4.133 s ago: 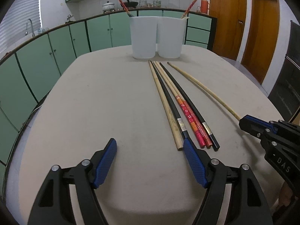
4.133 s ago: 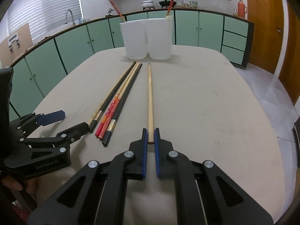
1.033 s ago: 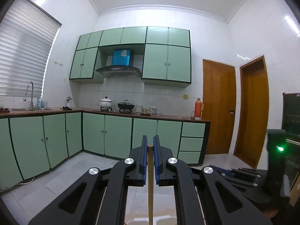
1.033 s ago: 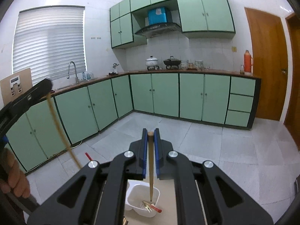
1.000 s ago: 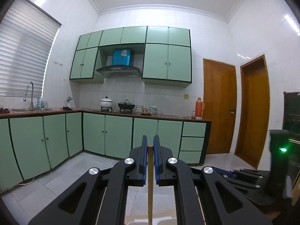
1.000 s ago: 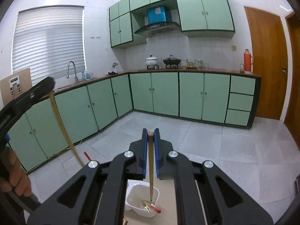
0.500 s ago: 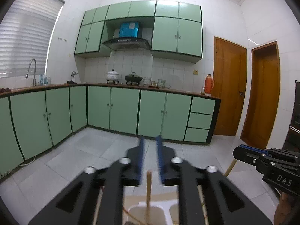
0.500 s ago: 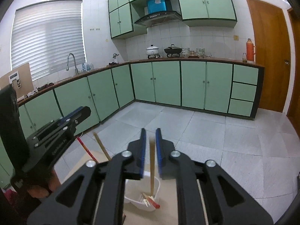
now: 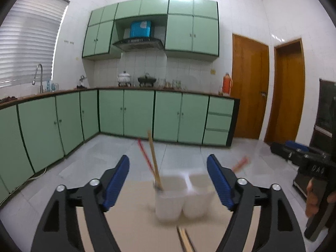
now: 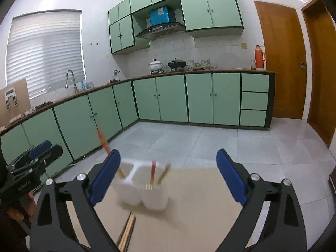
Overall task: Organize utensils
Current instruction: 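Withdraw both open tools back over the remaining chopsticks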
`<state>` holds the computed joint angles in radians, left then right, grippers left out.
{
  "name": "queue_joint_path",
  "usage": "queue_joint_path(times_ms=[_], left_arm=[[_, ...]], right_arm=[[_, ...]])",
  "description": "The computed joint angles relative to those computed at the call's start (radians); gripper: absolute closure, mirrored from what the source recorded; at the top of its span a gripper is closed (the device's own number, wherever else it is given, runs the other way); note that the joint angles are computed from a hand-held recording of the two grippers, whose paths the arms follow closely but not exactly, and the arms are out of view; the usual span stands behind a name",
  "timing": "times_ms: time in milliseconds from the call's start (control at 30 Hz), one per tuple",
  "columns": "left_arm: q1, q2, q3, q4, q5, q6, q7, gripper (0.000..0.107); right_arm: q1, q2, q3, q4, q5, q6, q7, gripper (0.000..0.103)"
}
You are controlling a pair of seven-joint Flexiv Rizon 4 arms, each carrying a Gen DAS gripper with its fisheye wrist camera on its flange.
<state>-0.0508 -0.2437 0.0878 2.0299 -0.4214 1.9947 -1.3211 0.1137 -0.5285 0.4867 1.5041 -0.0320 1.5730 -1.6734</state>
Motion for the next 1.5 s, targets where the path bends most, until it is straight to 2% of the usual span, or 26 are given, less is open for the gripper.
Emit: queue_joint_path(times_ms=[100, 167, 300, 367, 533, 700, 767, 867, 1000, 1233, 1500], left_arm=[[-0.090, 0.024, 0.048, 0.097, -0.080, 0.018, 0.057, 0.029], [-0.154, 0.031, 0.066, 0.161, -0.173, 0.045, 0.111, 0.028], [-0.189, 0.048, 0.033, 0.266, -0.273, 0.062, 0.147, 0.026], [-0.199, 0.054, 0.019, 0.303, -0.313, 0.059, 0.167, 0.023], [-0.233, 0.065, -0.004, 0.384, -0.412, 0.047, 0.214, 0.016], [-0.273, 0.066, -0.023, 0.426, -0.525, 0.038, 0.270, 0.012], [-0.273, 0.070, -0.031, 0.441, -0.545, 0.030, 0.281, 0.012], [-0.275, 0.079, -0.042, 0.464, -0.562, 0.029, 0.281, 0.012], [-0.270, 0.087, -0.055, 0.486, -0.558, 0.042, 0.269, 0.012], [-0.267, 0.094, -0.068, 0.476, -0.599, 0.040, 0.299, 0.012], [-0.267, 0.090, -0.073, 0.467, -0.619, 0.042, 0.315, 0.012]], right_arm=[[-0.026, 0.046, 0.013, 0.113, 0.026, 0.022, 0.000, 0.011], [-0.008, 0.082, -0.020, 0.203, 0.032, 0.044, 0.021, 0.011], [-0.019, 0.115, -0.008, 0.324, 0.025, 0.049, 0.040, 0.011], [0.010, 0.137, -0.038, 0.388, 0.012, 0.044, 0.059, 0.011], [-0.013, 0.154, 0.017, 0.453, 0.034, -0.016, 0.048, 0.008], [0.066, 0.179, -0.048, 0.525, 0.022, -0.032, 0.053, 0.006], [0.075, 0.184, -0.049, 0.545, 0.023, -0.033, 0.040, 0.006], [0.131, 0.199, -0.102, 0.591, -0.008, -0.004, 0.058, 0.007], [0.145, 0.202, -0.111, 0.607, -0.031, 0.002, 0.064, 0.007], [0.292, 0.221, -0.291, 0.654, -0.172, 0.033, 0.171, 0.007], [0.293, 0.211, -0.313, 0.648, -0.246, 0.024, 0.237, 0.018]])
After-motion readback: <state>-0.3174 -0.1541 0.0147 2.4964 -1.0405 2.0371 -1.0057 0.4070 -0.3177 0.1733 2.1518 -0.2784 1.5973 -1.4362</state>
